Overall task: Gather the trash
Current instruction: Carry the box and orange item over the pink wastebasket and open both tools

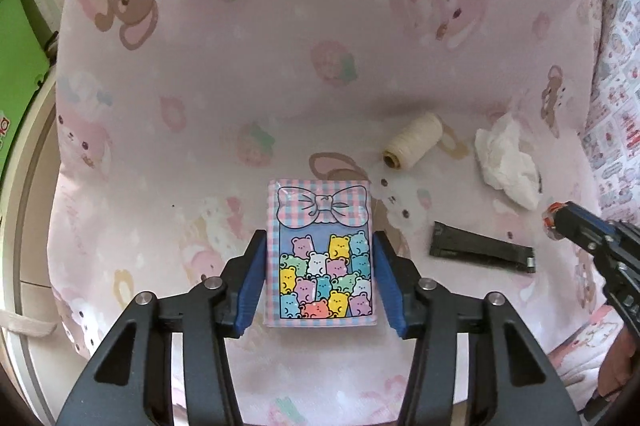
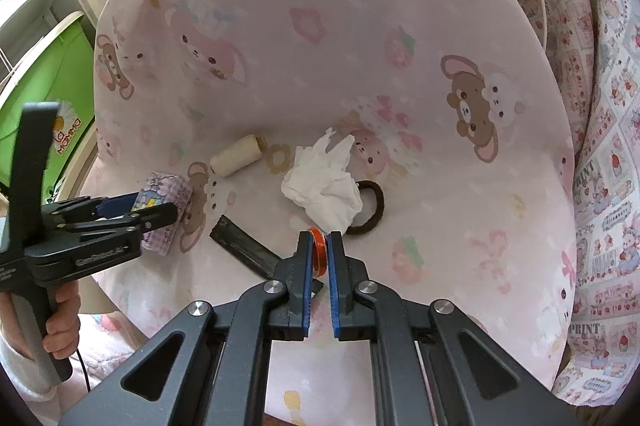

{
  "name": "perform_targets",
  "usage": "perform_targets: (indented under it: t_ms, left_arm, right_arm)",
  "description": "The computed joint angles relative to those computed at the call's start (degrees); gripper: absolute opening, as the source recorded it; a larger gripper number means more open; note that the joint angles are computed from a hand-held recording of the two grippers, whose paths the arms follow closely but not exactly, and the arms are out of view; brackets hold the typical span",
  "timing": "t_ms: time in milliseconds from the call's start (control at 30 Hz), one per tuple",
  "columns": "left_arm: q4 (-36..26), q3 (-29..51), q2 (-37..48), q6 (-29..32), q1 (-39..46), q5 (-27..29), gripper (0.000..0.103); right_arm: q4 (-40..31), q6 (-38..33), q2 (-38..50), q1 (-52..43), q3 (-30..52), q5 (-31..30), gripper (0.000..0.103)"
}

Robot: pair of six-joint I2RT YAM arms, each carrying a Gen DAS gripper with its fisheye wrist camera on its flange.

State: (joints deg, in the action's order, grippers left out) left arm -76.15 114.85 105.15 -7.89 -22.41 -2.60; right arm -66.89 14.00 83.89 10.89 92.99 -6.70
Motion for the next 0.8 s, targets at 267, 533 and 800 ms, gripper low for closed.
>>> perform_targets:
  t_ms: [267, 533, 800]
  left_arm:
    - [1.5, -5.83, -10.07, -0.72, -3.1, -1.8, 0.05]
    - [7.01, -19.51, -23.52, -0.39, -1.69, -7.98, 0.05]
    - [4.79, -26.03, -30.88, -0.07, -2.51, -3.74, 0.05]
  right_arm:
    - [0.11, -0.78, -1.62, 1.36, -0.82, -0.27, 0.008]
    - [-0.9, -0.04, -5.13, 5.19, -1.41, -1.4, 0.008]
    - [-3.14, 2.01, -13.89, 7.84, -3.02, -6.49, 0.008]
